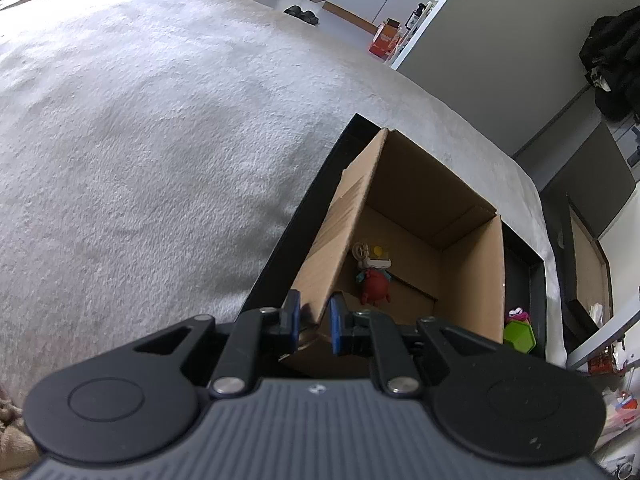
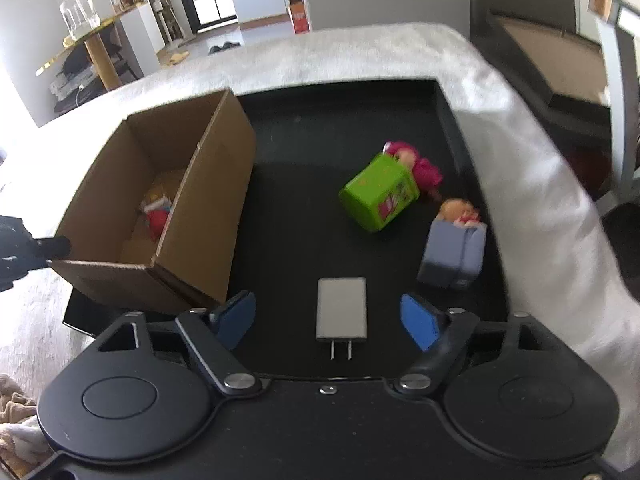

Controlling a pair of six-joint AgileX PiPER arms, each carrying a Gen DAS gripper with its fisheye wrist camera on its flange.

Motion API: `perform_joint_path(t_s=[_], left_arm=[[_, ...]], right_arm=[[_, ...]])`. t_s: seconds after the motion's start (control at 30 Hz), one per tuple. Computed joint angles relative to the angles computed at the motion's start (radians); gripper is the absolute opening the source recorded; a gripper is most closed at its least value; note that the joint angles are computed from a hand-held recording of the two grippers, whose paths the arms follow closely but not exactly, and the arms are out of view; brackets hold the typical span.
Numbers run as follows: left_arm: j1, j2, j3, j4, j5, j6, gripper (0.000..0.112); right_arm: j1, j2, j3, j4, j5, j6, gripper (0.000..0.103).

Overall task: Organize rigid objects
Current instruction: 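Move the right gripper back to the white phone charger, then grasp the white phone charger with the right gripper and lift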

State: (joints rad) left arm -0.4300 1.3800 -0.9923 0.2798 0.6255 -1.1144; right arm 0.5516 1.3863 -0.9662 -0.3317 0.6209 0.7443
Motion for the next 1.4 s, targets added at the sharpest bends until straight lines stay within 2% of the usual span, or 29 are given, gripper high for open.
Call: perform_joint_path(t_s=[0.47, 0.67, 0.77, 0.83, 0.9, 1.07, 1.4], left_arm=[[-0.029, 0.003, -0.016, 0.058, 0.038, -0.052, 0.014], [-0.086, 0.028, -0.048, 0.16, 0.1, -0.075, 0.013], [-0.121, 0.048, -0.07, 0.216, 0.142, -0.074, 0.013], [-0.142, 0.06, -0.08, 0.251, 0.165, -0.079, 0.013], [-0.158, 0.066, -0.08, 0.277, 0.177, -0.087, 0.012], [-0.191, 0.086, -0.092, 0.331, 0.207, -0.093, 0.012], [-0.226, 0.108, -0.104, 0.385, 0.236, -0.097, 0.009]], right_arm=[[0.005, 0.124, -0.02, -0.045, -0.024, 0.1, 0.071], [0.019, 0.164, -0.034, -0.078, -0.014, 0.127, 0.07], [0.032, 0.179, -0.039, -0.098, -0.012, 0.128, 0.063], [0.031, 0.19, -0.042, -0.088, -0.015, 0.11, 0.048], [0.039, 0.193, -0.038, -0.126, -0.01, 0.145, 0.037], [0.016, 0.165, -0.014, -0.089, -0.036, 0.119, 0.036], [0.039, 0.097, -0.055, -0.12, -0.01, 0.124, 0.036]])
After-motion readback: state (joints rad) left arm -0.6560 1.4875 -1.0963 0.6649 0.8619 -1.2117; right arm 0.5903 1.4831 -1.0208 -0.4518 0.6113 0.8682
